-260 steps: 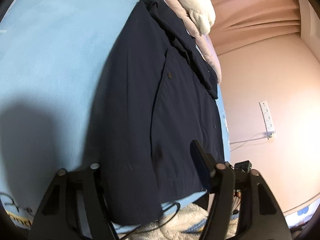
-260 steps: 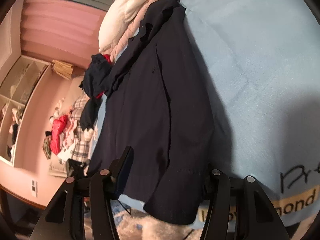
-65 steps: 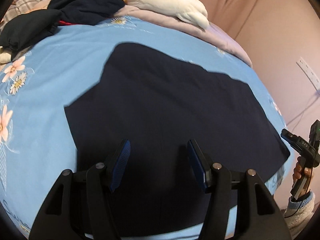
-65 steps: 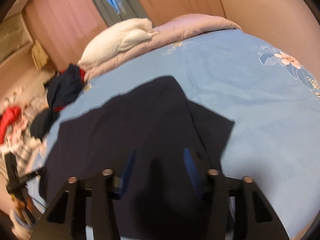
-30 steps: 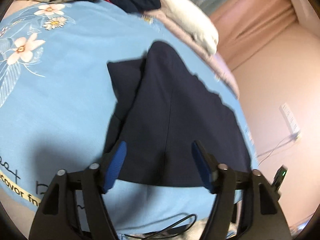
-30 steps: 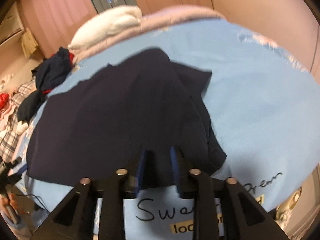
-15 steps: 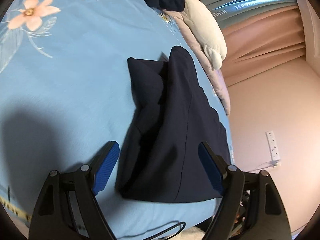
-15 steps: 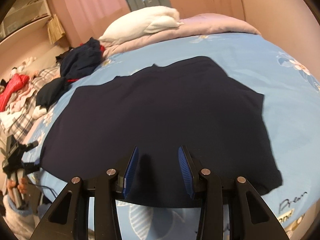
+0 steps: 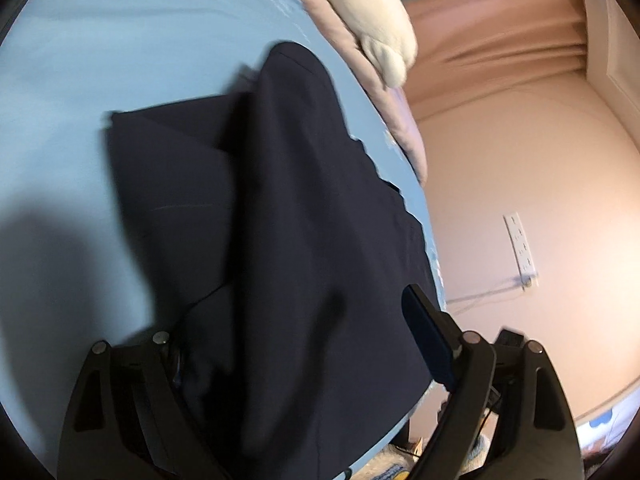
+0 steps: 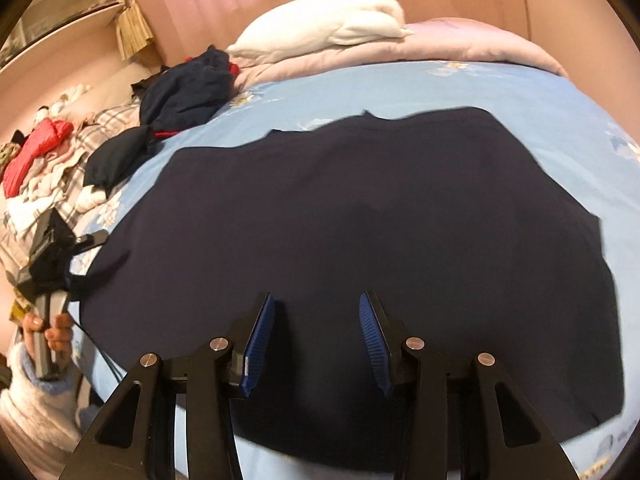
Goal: Fold large clothes
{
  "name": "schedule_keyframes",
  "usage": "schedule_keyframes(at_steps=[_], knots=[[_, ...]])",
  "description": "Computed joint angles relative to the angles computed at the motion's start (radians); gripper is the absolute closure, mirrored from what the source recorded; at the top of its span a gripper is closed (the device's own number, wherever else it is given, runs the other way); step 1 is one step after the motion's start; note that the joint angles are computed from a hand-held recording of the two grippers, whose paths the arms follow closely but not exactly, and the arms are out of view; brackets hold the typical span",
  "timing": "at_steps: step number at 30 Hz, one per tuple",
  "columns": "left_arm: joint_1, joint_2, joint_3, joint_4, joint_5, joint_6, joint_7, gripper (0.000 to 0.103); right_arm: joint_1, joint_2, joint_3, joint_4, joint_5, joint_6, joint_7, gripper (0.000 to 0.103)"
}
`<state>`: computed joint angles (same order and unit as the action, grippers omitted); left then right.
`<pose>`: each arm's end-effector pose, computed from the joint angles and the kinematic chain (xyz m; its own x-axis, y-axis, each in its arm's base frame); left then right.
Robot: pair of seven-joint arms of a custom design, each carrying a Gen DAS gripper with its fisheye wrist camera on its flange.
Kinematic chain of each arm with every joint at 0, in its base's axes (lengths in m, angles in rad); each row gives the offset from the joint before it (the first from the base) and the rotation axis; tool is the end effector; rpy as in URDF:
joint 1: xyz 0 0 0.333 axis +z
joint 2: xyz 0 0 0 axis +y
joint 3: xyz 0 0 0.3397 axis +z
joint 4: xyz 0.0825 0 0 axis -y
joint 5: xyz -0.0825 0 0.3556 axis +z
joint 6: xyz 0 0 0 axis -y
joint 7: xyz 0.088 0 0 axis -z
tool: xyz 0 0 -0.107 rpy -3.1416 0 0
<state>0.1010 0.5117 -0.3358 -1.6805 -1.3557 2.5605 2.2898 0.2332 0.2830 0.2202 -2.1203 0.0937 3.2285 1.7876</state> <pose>0.6796 -0.1102 0.3848 -0.0635 -0.5726 0.8174 -0.8674 -0.3734 -0.3289 0.5586 0.2501 0.4237 0.2125 -0.9368 -0.2779 -0.7272 0.0384 -0.6853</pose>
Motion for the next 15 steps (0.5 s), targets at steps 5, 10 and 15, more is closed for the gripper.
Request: schedule_keyframes(at_steps=[5, 10, 15], knots=[[-0.01, -0.023, -0.002, -0.02, -0.005, 0.031, 0.019, 0.026, 0.048, 0.096, -0.038, 0.18, -0.021, -0.083, -0.017, 0.059], [-0.04, -0.064, 0.018, -0.066, 0.022, 0.123, 0.005, 0.067, 0.16, 0.231, -0.163, 0.443, -0.082, -0.243, 0.025, 0.059], [-0.054, -0.086, 0.013, -0.091, 0.036, 0.194, 0.018, 0.078, 0.187, 0.365, -0.204, 0.693, -0.103, -0.422, 0.069, 0.072]])
